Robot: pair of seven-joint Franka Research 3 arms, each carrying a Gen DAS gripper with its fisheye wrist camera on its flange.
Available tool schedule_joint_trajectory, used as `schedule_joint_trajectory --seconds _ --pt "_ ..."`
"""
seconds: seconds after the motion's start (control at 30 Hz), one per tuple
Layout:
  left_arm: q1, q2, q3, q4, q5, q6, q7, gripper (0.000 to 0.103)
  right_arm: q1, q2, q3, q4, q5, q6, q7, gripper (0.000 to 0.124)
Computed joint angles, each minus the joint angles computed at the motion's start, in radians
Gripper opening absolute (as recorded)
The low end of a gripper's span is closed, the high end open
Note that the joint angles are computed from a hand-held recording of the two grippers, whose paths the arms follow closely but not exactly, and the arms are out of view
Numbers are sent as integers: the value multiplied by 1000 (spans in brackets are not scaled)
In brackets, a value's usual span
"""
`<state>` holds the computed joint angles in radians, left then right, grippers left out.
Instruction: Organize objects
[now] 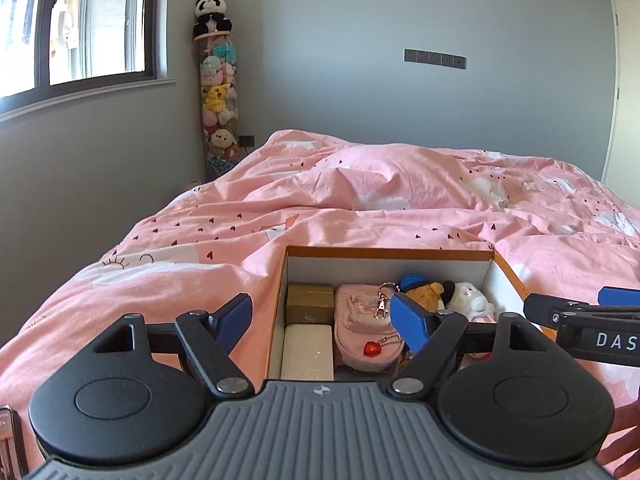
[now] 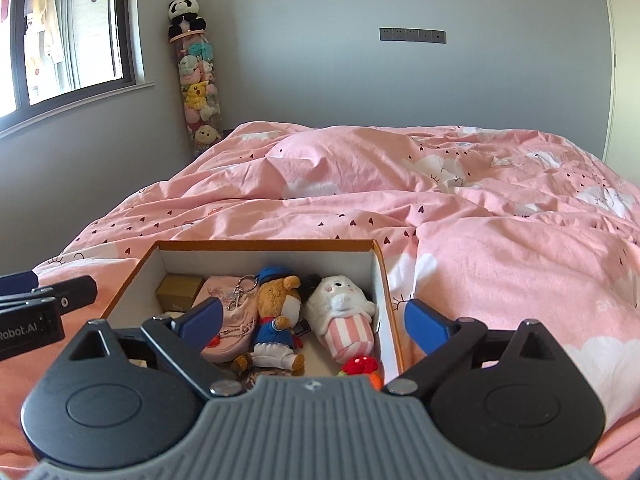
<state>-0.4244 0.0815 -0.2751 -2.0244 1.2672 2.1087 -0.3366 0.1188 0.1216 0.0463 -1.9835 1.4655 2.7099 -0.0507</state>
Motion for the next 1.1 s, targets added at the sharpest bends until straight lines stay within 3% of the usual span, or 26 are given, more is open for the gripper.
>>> schedule_joint_trajectory --seconds 0.23,0.73,1.1 --pt "5 17 5 -22 -28 47 -10 92 20 -10 6 -48 119 73 -125 100" --pt "4 63 28 -18 -67 102 24 92 13 47 15 -31 -59 64 12 101" --pt "-11 66 28 -10 -60 77 41 92 0 47 28 -41 -60 77 -11 101"
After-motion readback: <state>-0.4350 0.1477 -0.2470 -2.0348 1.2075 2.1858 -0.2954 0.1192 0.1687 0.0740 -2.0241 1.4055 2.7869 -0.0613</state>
